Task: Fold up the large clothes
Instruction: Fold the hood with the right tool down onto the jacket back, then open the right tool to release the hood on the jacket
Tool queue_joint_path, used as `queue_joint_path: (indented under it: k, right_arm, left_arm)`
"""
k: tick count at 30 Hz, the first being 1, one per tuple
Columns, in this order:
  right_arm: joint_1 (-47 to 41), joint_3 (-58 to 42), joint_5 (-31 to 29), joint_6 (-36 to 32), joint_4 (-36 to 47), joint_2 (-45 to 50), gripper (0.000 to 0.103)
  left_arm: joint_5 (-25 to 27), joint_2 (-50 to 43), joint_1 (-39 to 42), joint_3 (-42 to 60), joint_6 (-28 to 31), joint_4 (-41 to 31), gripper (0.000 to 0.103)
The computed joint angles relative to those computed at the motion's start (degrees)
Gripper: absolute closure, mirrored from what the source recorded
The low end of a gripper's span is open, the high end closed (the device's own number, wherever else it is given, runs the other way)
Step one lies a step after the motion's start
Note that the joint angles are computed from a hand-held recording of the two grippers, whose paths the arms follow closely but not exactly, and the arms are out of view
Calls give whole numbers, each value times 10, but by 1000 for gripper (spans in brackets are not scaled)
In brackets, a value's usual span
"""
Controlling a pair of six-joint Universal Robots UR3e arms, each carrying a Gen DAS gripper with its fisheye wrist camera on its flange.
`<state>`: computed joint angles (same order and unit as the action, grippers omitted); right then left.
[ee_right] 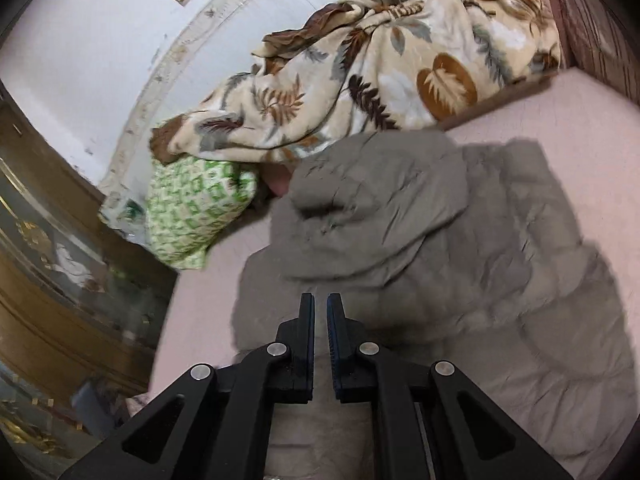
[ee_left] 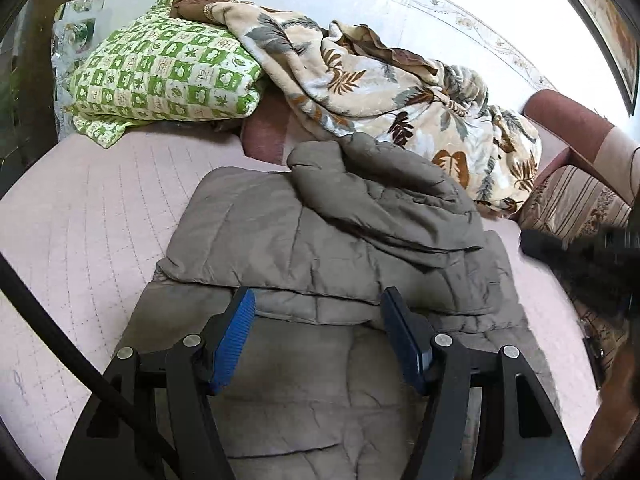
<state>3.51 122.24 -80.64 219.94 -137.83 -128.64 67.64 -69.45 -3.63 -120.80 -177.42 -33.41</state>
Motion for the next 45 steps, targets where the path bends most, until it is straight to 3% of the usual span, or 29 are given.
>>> queue_joint_path:
  k: [4, 7, 11, 17, 20, 23, 29, 35, 38, 45]
  right_arm:
    - [20, -125, -93, -96, 14, 132, 94]
    - [3, -195, -92, -122, 12, 227, 94]
    - [13, -220, -113, -129, -23, 325, 94]
    - [50, -168, -133, -111, -72, 411, 94]
    - [46, -133, -127, -119, -105, 412, 94]
    - [42, -141, -121, -123, -80, 390, 94]
    - [93, -166, -134, -110, -116, 367, 94]
    - [144, -266, -123, -128, -88, 474, 93]
    - [135, -273, -90, -128, -76, 515, 93]
    - [79, -161, -50, -130, -135, 382, 93]
  left_arm:
    - [7, -35, -7, 0, 0, 30, 39]
    - [14, -64, -16, 12, 6, 32, 39]
    - [44, -77, -29, 15, 16, 48, 39]
    - [55, -90, -30, 24, 13, 44, 39]
    - [55, -97, -32, 29, 11, 41, 39]
    - [56, -96, -31, 28, 11, 47, 39]
    - [52, -95, -24, 28, 9, 50, 39]
    - [59, -103, -19, 38, 8, 40, 39]
    - [62, -114, -18, 46, 5, 37, 39]
    - [58, -130, -16, 60, 6, 32, 39]
